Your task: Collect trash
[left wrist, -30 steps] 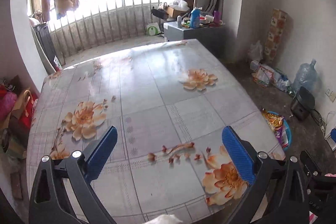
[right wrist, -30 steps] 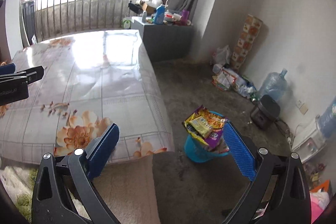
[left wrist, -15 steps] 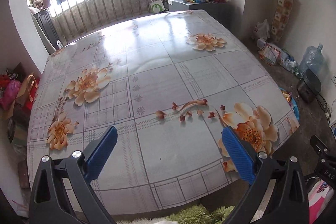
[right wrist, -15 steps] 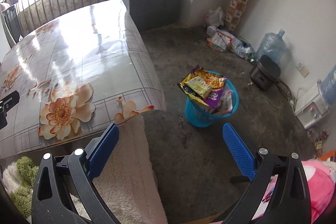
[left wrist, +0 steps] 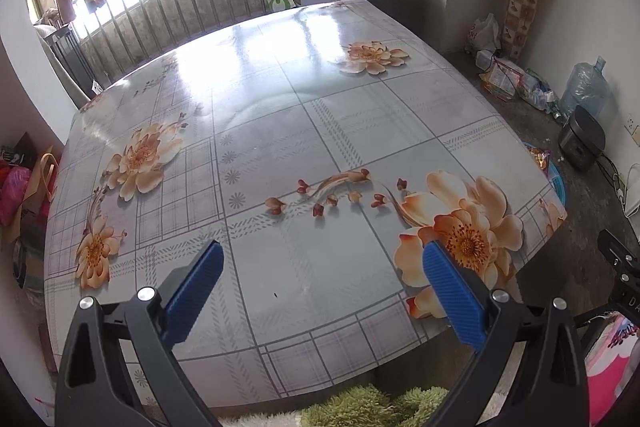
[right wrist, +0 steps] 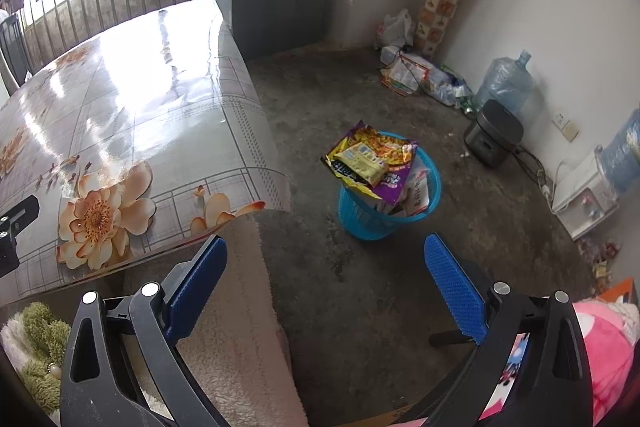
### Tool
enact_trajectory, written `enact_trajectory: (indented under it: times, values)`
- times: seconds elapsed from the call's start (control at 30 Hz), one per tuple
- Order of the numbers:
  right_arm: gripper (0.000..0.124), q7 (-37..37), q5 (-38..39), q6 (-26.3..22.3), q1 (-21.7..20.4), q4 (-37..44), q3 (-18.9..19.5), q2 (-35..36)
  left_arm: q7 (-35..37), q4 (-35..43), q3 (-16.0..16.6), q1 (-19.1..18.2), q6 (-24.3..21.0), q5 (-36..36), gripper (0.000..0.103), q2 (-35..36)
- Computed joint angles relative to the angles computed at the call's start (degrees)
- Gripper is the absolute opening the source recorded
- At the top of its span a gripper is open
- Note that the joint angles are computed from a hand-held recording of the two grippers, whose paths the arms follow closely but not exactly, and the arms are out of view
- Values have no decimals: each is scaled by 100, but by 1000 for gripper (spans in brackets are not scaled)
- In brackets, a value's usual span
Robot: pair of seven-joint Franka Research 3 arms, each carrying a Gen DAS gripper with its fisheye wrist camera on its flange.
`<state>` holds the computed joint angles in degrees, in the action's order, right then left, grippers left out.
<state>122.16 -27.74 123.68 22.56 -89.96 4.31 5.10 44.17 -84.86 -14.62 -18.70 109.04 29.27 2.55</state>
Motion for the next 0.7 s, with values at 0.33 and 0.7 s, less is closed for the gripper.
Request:
enact_trajectory:
  times: [0.33, 0.7]
  values:
    - [95, -3, -80, -33, 38, -28, 36, -52, -23, -37, 0, 8, 10, 20, 98, -28]
    - [95, -24, -116, -56, 60, 13, 48, -22, 2, -36, -4, 16, 24, 28, 98, -44]
